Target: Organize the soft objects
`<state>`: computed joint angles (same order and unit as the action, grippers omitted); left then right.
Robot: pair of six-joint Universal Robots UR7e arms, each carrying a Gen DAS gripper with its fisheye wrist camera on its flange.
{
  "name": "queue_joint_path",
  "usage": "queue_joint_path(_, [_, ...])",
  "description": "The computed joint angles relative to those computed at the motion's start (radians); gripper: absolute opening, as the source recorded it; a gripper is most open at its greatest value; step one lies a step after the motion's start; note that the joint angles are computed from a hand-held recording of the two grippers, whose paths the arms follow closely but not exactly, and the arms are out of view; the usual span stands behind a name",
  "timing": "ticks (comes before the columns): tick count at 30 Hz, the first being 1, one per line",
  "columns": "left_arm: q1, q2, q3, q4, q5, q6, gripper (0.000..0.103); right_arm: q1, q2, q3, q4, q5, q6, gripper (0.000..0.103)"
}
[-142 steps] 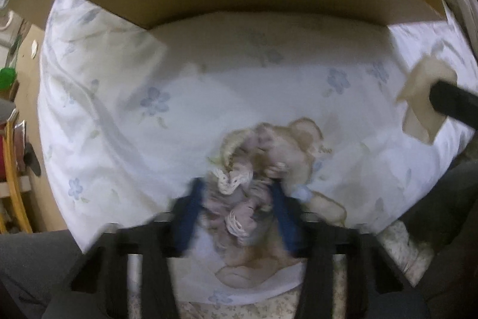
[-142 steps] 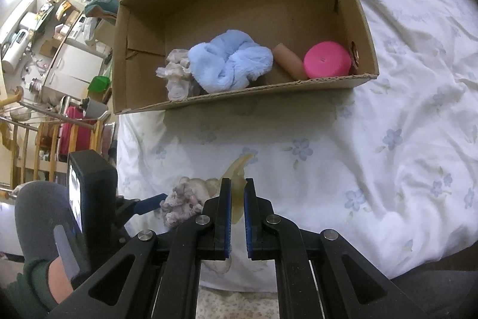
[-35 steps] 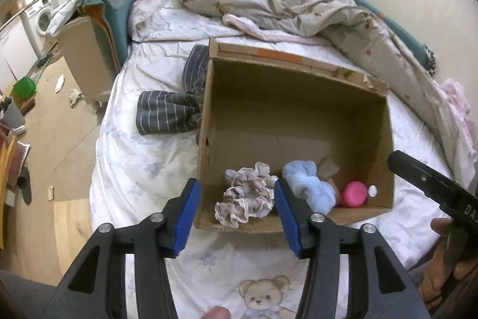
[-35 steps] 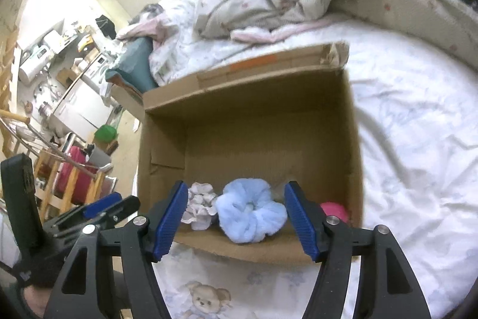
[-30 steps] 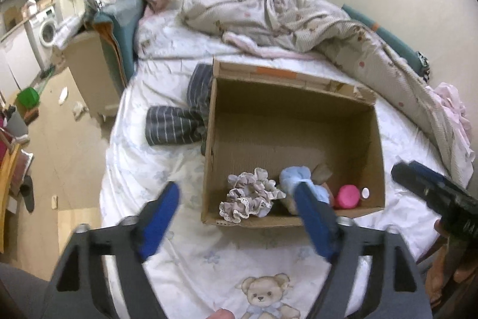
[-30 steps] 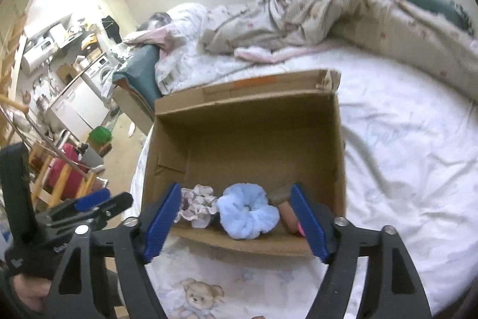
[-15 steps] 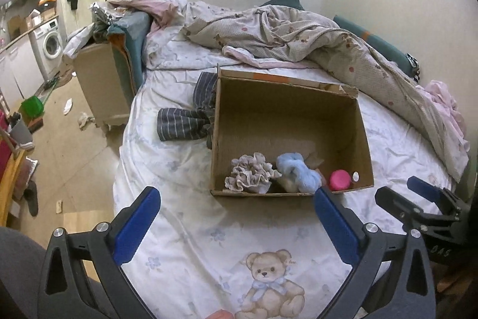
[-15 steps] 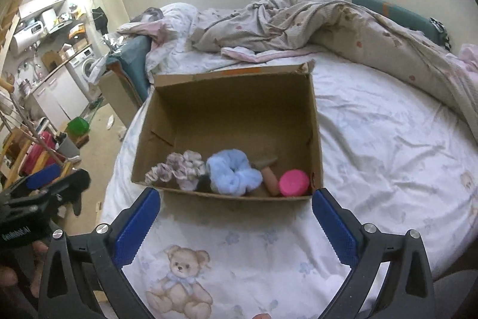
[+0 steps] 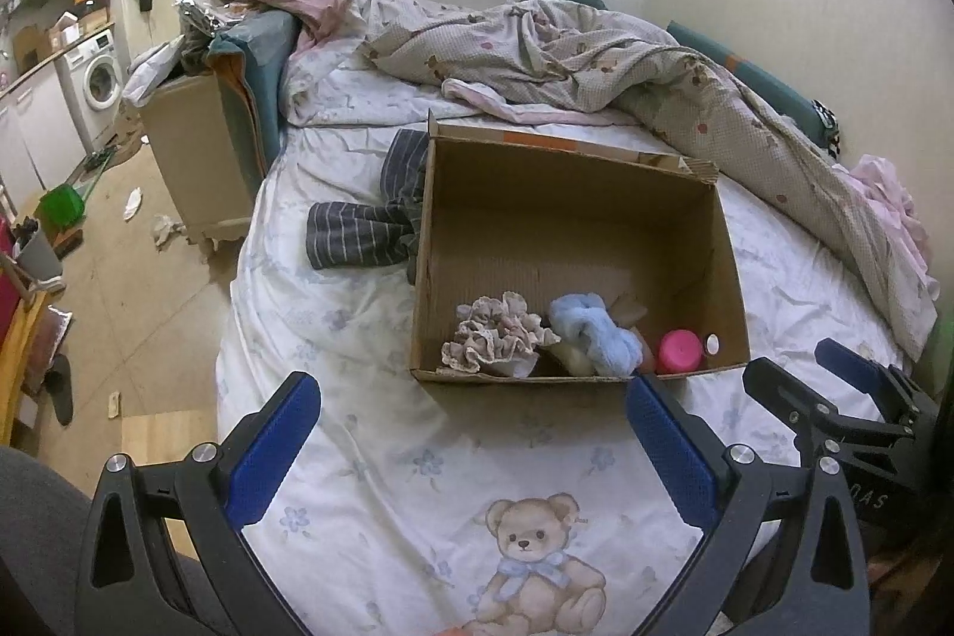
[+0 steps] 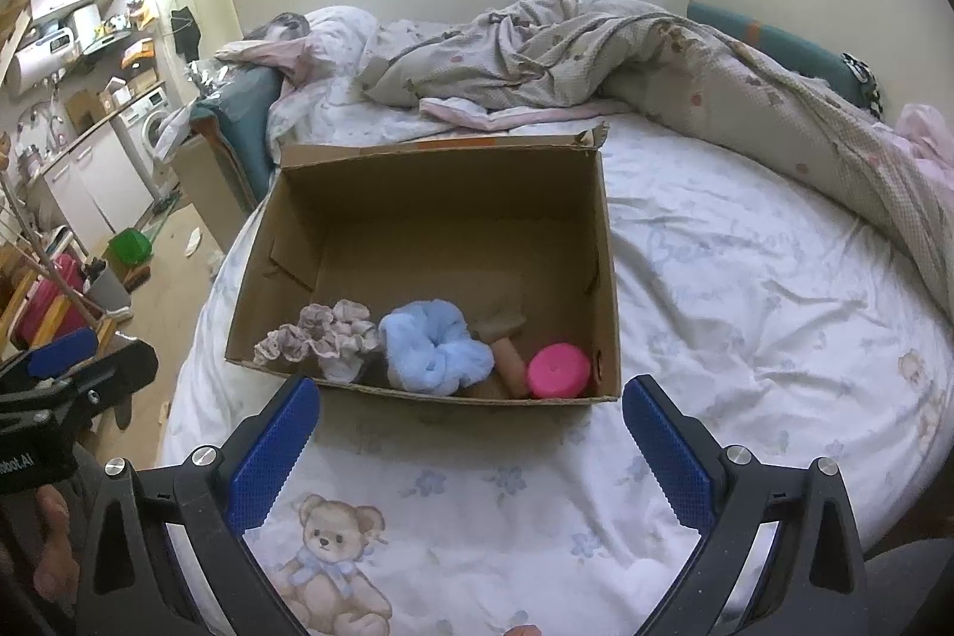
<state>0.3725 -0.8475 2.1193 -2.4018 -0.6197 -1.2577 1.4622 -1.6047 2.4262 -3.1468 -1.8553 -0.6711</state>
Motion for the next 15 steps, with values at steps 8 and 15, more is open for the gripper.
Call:
queue_joint_path(8, [0.005, -0.003, 0.006, -0.044, -0.004, 0.029, 0.102, 0.006, 0.004, -0.001, -0.005, -0.003, -0.001, 0.103])
queue_joint_path(15, [0.008, -0.004, 0.003, -0.028, -0.002, 0.016, 0.102, 0.008, 0.007, 0.0, -0.008, -0.003, 0.004, 0.103])
